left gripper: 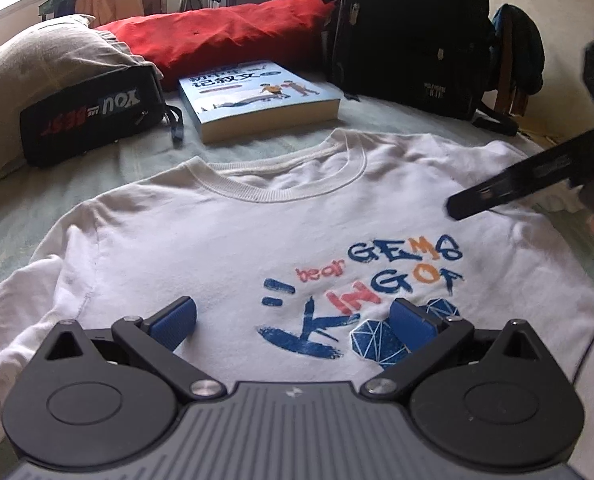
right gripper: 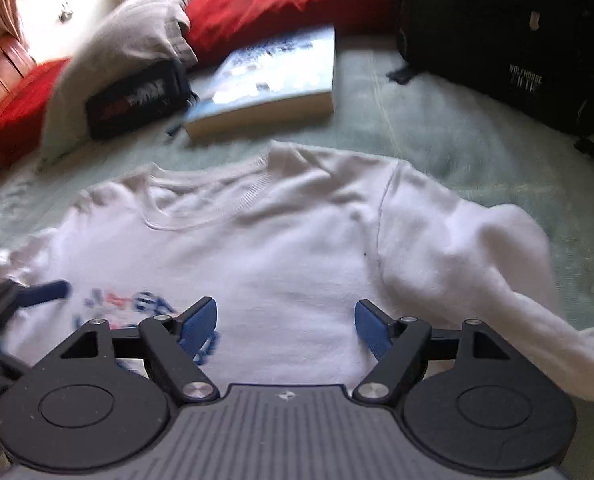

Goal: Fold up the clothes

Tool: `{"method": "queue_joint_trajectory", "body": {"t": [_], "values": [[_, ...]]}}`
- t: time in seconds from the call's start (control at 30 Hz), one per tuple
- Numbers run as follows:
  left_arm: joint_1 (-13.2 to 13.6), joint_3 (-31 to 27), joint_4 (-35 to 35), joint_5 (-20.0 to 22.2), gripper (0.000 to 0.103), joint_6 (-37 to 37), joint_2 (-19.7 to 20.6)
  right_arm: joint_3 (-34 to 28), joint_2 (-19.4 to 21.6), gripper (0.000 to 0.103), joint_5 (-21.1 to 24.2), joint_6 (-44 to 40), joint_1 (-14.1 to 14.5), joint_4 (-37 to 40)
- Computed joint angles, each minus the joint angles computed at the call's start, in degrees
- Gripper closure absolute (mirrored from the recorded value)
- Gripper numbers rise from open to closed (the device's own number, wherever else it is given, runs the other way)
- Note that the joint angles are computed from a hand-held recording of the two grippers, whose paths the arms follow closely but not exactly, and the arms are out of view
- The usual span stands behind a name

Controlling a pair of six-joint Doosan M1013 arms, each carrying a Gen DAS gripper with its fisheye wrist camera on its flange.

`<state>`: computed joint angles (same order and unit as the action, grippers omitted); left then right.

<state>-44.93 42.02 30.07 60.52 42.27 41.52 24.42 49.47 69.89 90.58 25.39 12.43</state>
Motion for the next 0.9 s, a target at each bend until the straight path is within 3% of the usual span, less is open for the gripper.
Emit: {"method": "queue_joint_trajectory", "body": {"t": [0.07,0.2,0.27,0.37,0.6,0.73,0.9], "values": [[0.0,0.1,0.0,-0.1,0.001,0.2,0.0,-1.8,1.6,0.010,-1.3,0.8,0.4,-1.1],[0.0,0.2,0.0,-0.3,0.001,0.2,0.1,-8.0,5.0,0.005,0.0,3.3,1.1,-3.4],[0.0,0.2,0.2,-0.2,0.001,0.2,0.1,-6.5,3.8,0.007,-0.1,1.9,1.0,-2.9],[-0.1,0.2,0.3,-0.4,0.001,0.2,0.0,4.5,-2.7,0.007,-5.1,-1.6,-0.2,1.4],[-0.3,-0.1,0.5,-0.4,0.001,1.2,0.3,27.6,-17.1,0.007,-18.0,-3.3,-4.2,2.6],[-0.4,-0.2,0.6,-0.3,0.001,1.4,0.3,35.2,-21.1,0.007,-21.2,4.4,-6.6,-5.0],[-0.5,-0.4,0.9,-0.1,0.001,1.5,0.5,38.3,-21.3,0.007,-23.3,11.6,-8.5,-12.3]]}}
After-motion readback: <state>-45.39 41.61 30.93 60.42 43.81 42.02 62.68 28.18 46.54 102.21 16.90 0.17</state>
